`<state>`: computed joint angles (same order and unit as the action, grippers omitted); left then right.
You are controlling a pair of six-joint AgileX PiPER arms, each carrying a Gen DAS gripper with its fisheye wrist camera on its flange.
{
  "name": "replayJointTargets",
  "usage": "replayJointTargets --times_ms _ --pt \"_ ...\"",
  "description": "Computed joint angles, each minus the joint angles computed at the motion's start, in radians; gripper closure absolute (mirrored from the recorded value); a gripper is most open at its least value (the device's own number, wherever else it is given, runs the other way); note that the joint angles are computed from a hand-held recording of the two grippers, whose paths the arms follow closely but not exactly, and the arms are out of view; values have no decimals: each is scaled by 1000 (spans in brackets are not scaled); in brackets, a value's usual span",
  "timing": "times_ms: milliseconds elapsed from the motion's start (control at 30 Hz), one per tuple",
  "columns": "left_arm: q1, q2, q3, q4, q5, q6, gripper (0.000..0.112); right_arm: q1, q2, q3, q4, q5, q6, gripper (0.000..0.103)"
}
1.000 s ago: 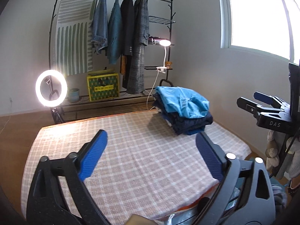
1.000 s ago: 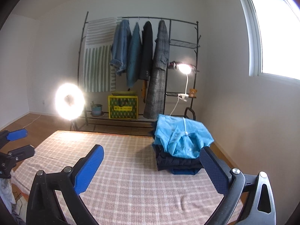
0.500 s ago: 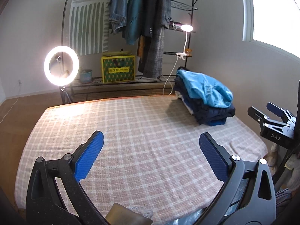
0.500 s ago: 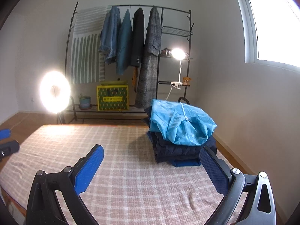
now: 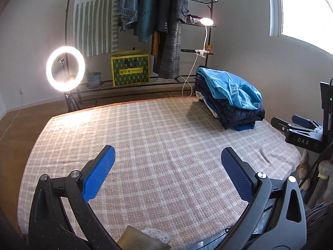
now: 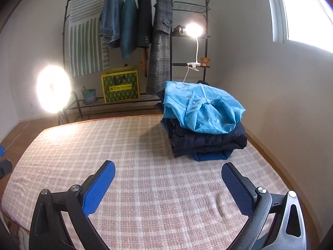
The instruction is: Fold large clothes
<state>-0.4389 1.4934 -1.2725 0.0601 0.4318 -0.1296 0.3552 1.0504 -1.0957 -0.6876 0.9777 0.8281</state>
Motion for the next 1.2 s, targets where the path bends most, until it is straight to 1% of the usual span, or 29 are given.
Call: replayJointTargets --times_ms 733,933,1200 --pt "3 -20 1 -59 12 65 9 -5 0 8 -1 -3 33 0" --pt "-1 -20 -5 -54 22 64 9 19 -1 10 -21 14 55 0" --pt "2 -16 -8 -67 23 79 9 18 2 6 -11 15 53 0"
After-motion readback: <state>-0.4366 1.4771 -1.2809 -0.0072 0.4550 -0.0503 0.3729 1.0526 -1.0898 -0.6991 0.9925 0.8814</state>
